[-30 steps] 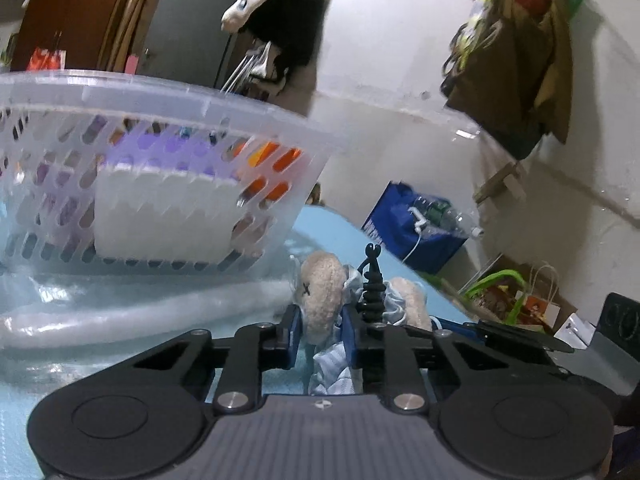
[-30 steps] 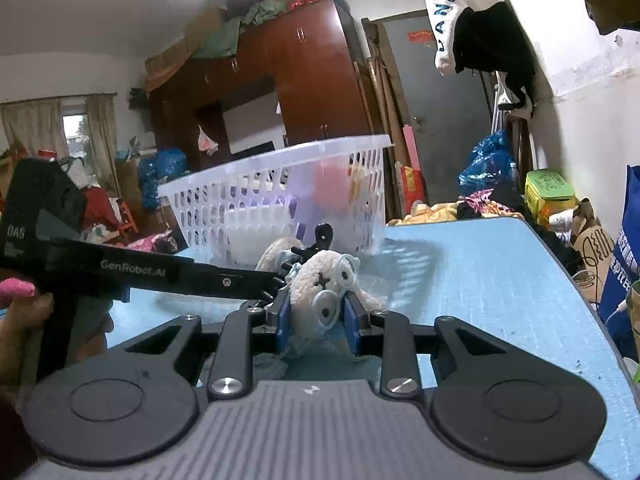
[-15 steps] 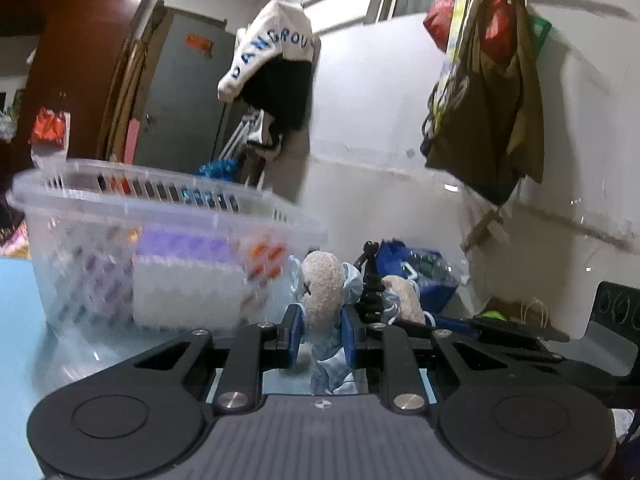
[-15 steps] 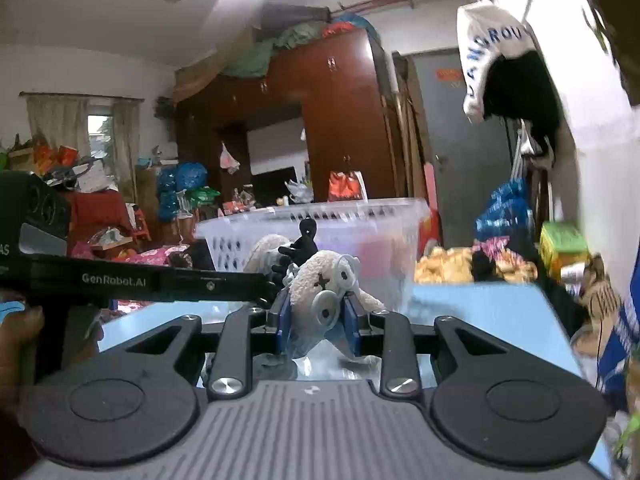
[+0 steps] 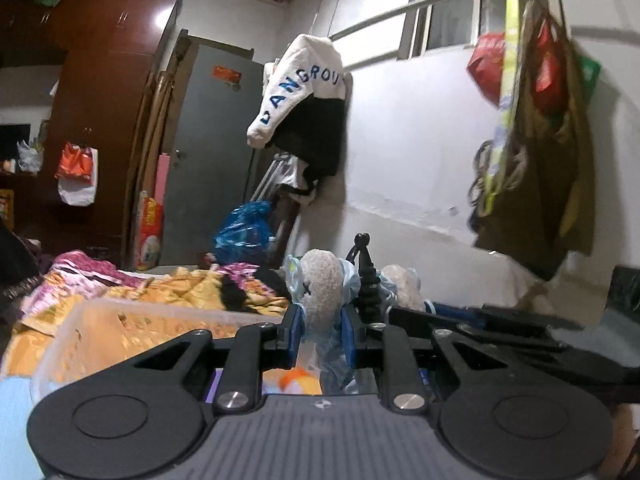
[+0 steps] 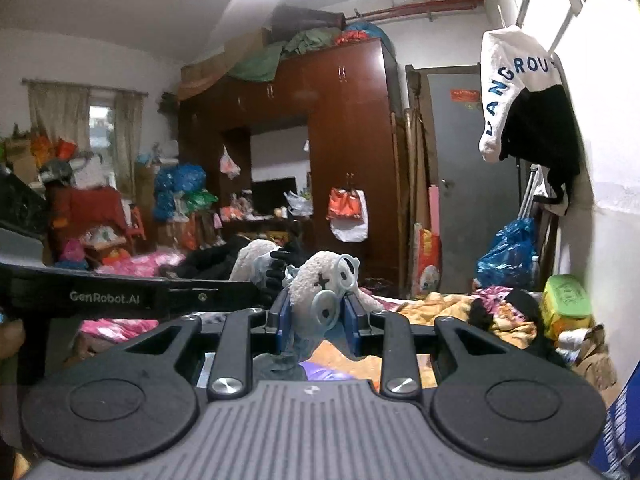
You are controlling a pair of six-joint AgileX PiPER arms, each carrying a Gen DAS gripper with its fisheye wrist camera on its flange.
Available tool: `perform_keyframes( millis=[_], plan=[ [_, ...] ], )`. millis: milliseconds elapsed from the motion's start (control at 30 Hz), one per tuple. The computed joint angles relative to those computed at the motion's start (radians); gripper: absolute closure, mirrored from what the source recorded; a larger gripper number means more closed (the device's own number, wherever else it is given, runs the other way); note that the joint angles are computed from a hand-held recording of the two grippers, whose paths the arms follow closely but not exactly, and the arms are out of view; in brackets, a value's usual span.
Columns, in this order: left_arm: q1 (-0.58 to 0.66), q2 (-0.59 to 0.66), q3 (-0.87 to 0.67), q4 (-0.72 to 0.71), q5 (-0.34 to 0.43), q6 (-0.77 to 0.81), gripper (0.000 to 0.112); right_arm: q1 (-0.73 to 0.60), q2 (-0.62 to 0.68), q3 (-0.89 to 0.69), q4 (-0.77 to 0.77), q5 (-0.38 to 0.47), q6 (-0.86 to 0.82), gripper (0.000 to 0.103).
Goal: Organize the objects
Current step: 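Lift the plush toy with both grippers over the basket and open them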
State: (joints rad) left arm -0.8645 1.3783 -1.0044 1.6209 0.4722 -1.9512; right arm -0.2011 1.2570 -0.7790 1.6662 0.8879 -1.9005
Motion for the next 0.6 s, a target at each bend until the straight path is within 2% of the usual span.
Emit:
perform_keyframes(
  millis=[133, 333, 400, 467, 500, 533, 567, 600],
  plan=[
    [0.058, 0.072, -0.065, -0.077, -0.027, 0.107, 0.088, 0.056, 0.070, -0.048, -0.037, -0.074, 0.036, 0.073],
    [0.137, 0.121, -0.085, -0.156, -0.072, 0.176, 0.088, 0.121, 0.140, -0.085, -0.071, -0.135, 0.076, 0.073],
    [0.162, 0.138, -0.098, -0.228, -0.081, 0.241, 0.087, 0.159, 0.163, -0.105, -0.110, -0.184, 0.115, 0.071],
    [0.157, 0.168, -0.132, -0.321, -0.033, 0.367, 0.084, 0.187, 0.166, -0.116, -0.149, -0.245, 0.168, 0.062],
    [0.140, 0.181, -0.141, -0.312, 0.026, 0.375, 0.079, 0.182, 0.153, -0.089, -0.109, -0.261, 0.141, 0.044],
    [0.120, 0.183, -0.136, -0.277, 0.093, 0.343, 0.065, 0.156, 0.144, -0.068, -0.053, -0.239, 0.093, 0.023],
    [0.108, 0.165, -0.106, -0.227, 0.131, 0.275, 0.060, 0.114, 0.126, -0.029, 0.003, -0.189, 0.035, 0.014],
    [0.106, 0.134, -0.066, -0.178, 0.130, 0.207, 0.055, 0.051, 0.103, 0.016, 0.033, -0.112, -0.008, 0.005]
  ],
)
